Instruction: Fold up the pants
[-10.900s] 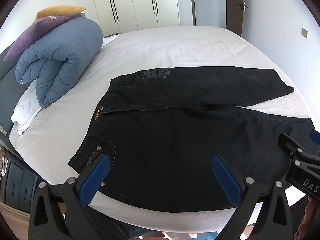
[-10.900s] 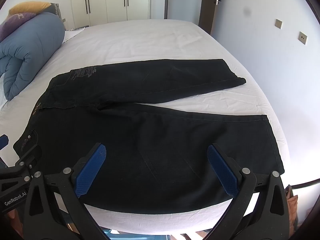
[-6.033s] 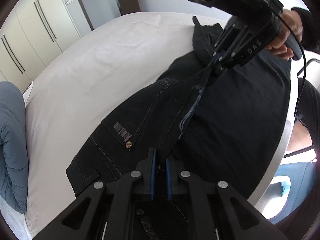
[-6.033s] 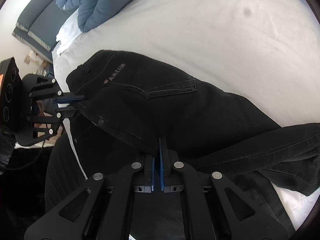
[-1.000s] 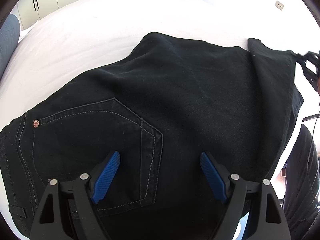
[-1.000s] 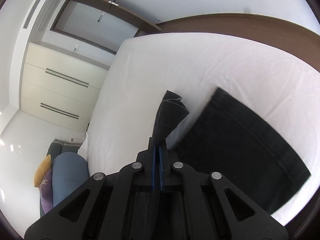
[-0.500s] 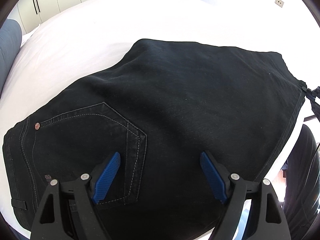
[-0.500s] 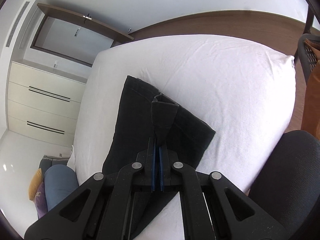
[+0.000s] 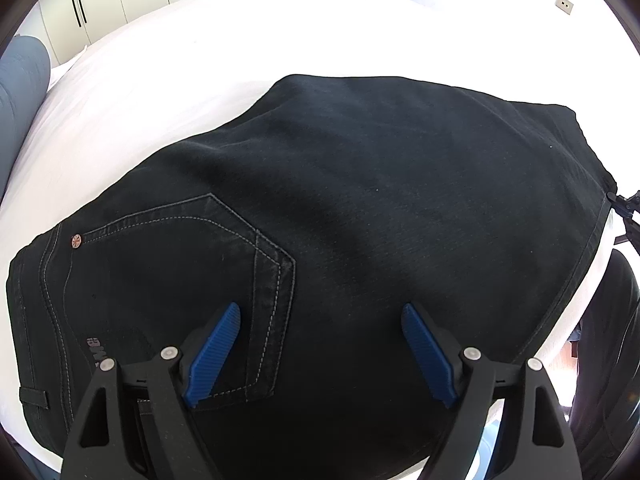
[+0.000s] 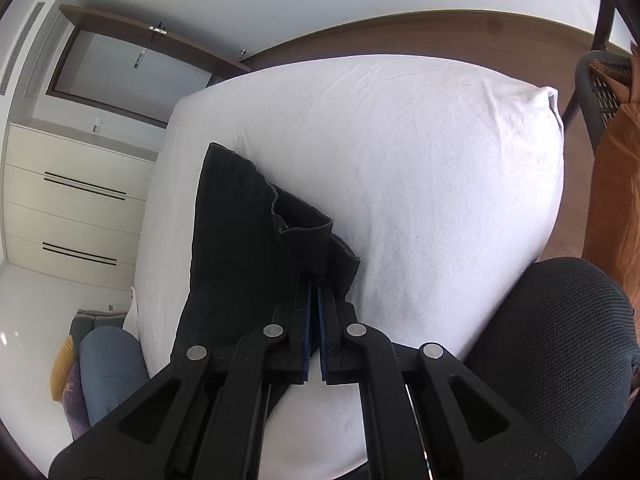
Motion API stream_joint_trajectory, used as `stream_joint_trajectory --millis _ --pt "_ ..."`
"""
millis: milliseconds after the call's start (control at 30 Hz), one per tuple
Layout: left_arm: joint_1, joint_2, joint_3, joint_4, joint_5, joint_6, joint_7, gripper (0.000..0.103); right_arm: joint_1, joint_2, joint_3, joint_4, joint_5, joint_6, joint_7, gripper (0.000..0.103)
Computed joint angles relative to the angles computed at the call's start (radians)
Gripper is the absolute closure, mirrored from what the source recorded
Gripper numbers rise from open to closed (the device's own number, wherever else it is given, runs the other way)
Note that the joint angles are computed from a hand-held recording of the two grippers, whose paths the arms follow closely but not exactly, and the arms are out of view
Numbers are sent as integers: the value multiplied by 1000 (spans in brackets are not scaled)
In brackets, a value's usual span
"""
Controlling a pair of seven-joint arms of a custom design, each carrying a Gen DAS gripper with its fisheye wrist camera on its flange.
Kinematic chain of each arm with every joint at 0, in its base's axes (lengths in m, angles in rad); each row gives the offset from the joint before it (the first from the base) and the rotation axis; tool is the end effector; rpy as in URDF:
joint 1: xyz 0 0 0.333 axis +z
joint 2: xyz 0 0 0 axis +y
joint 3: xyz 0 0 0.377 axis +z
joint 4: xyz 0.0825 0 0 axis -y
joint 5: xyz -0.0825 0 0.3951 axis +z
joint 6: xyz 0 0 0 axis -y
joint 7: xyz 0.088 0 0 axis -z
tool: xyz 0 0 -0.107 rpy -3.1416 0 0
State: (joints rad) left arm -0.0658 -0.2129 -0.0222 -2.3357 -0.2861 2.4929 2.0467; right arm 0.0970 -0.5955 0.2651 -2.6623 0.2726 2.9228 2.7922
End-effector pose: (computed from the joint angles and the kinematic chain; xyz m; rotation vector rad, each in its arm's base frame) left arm 0.4994 -0.0431 0.5138 -1.6414 2.3919 -0.5559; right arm 0.3601 0.1367 0.5639 -0.5608 2.2250 0.0193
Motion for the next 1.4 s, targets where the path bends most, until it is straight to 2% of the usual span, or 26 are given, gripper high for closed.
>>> stream_joint_trajectory --millis 100,200,400,467,533,600,800,1067,1100,1133,1167,1233,1300,1400 --pt "0 -7 6 -10 -9 3 14 18 -13 -14 -1 20 -20 -57 -6 101" --pt "0 -14 11 -21 -20 11 22 18 -82 -40 39 54 -107 -154 4 101" --pt "-3 -32 24 -25 -41 -4 46 18 -84 -139 12 18 -116 -232 51 100" --pt "-5 -35 27 -25 -51 -9 52 18 -57 -140 -20 10 -87 -186 40 100" --pt "-1 -36 29 -26 -49 -11 53 18 4 -123 -72 -1 -15 -115 17 100" --pt "1 -37 26 -26 -46 -10 46 18 41 -85 -95 14 32 -71 -12 100" --pt "3 -37 31 -19 -52 -25 62 18 113 -39 -118 -6 157 -6 -32 99" --pt "4 -26 20 -14 -44 -17 42 18 174 0 -145 -22 247 93 -75 97" --pt "3 -25 17 -14 -43 -15 38 18 182 3 -148 -23 256 111 -83 92" --pt "1 -25 17 -15 -45 -15 39 18 179 3 -145 -22 259 111 -86 79" --pt "1 -25 17 -15 -45 -14 40 18 167 3 -135 -21 256 105 -84 71" --pt "1 -24 15 -16 -42 -12 36 18 200 13 -143 -36 293 185 -86 20" --pt "0 -24 15 -16 -41 -11 33 18 151 12 -95 -37 291 206 -56 16" --pt "-2 -23 13 -16 -40 -9 30 18 77 9 -52 -10 225 153 -65 16"
